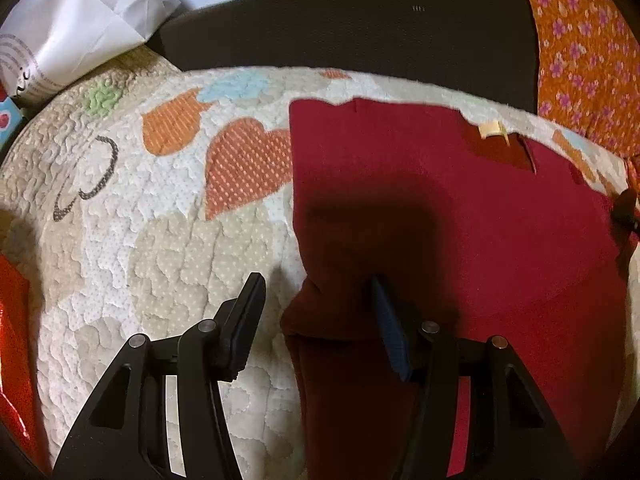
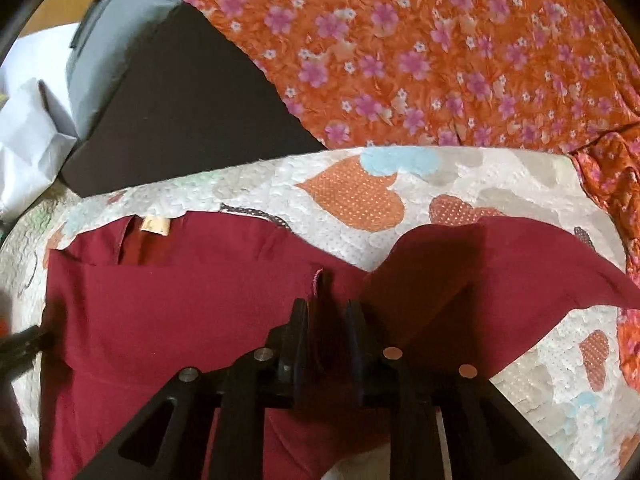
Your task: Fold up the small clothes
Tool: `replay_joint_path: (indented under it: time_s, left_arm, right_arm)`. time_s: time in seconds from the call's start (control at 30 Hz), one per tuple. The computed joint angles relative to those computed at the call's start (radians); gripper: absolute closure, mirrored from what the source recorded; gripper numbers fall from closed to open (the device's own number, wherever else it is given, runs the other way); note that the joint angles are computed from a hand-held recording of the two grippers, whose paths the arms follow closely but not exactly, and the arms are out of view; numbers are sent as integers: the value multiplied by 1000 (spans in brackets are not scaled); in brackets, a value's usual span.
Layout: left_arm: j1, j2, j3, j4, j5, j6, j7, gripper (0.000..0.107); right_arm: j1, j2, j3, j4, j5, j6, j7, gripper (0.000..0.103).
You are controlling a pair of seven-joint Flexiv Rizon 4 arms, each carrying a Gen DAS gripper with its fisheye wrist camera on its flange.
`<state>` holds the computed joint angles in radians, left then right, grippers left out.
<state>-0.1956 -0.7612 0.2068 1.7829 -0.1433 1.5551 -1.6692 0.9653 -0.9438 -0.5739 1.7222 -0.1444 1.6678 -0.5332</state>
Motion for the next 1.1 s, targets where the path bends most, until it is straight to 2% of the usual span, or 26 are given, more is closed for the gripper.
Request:
replay_joint_path:
  time_s: [0.07, 0.1, 0.13, 0.17, 0.2, 0.27, 0.33, 0.37, 0.43, 0.5, 0.57, 0.67, 0.7, 0.8, 0.83, 0.87, 0.9, 0.97, 1.03, 1.1]
  left_arm:
    - [4, 5, -5, 9, -1, 33, -6, 52]
    - [6, 8, -9, 15, -5, 51, -9, 52]
    - [11, 14, -17, 24, -9, 71, -10, 52]
    - [18, 20, -26, 34, -13, 90, -9, 52]
    - [27, 26, -37, 44, -18, 110, -5, 52]
    - [43, 39, -59, 64, -31, 150, 1, 52]
    - [64, 49, -88, 78, -47, 180, 8, 52]
    - [76, 51, -102, 83, -53, 191, 14, 52]
    - [72, 51, -102, 85, -71, 195, 23, 52]
    - [63, 46, -96, 81, -88, 180, 34, 52]
    - [67, 41, -105, 76, -97, 161, 45, 52]
    - [67, 37, -108, 74, -102, 148, 56, 52]
    - [63, 34, -105, 72, -102, 147, 58, 52]
    - [49, 24, -89, 61, -107, 147, 60, 52]
    - [46, 20, -85, 56, -110, 142, 61, 52]
    - [45, 19, -84, 54, -111, 137, 63, 52]
    - [41, 16, -78, 51, -112, 129, 63, 52]
    - [42, 17, -77, 52, -109, 125, 66, 52]
    - [48, 23, -83, 59, -109, 133, 64, 52]
    - [63, 30, -100, 68, -109, 149, 63, 52]
  right_arm:
    - [-103, 15, 140, -52, -20, -77, -78, 84]
    - [-143, 16, 191, -57, -4, -54, -91, 84]
    - [-170, 25, 209, -29, -39, 13, -38, 84]
    - [-191, 38, 235, -3, -14, 71, -33, 84]
    - [-193, 50, 238, 36, 32, 148, -25, 83]
    - [-127, 68, 157, 121, 152, 224, -21, 79]
    - [-48, 89, 53, 202, 248, 160, -15, 75]
    - [-47, 96, 42, 230, 272, 144, -8, 75]
    - [-112, 112, 91, 275, 308, 159, 16, 75]
    - [-196, 99, 160, 292, 364, 236, 56, 75]
    - [-260, 58, 212, 278, 433, 336, 88, 73]
    - [-304, -4, 237, 228, 541, 406, 119, 71]
    - [-328, -27, 257, 207, 569, 460, 127, 71]
    - [-433, -91, 343, 130, 566, 613, 133, 71]
    - [-467, -104, 369, 113, 542, 643, 128, 76]
    - [-475, -104, 370, 105, 538, 636, 109, 81]
    - [-467, -88, 360, 112, 548, 598, 82, 92]
    - [-450, -43, 346, 145, 557, 548, 23, 96]
    - [-425, 2, 335, 197, 594, 616, -38, 97]
    - [-367, 79, 295, 261, 637, 640, -130, 97]
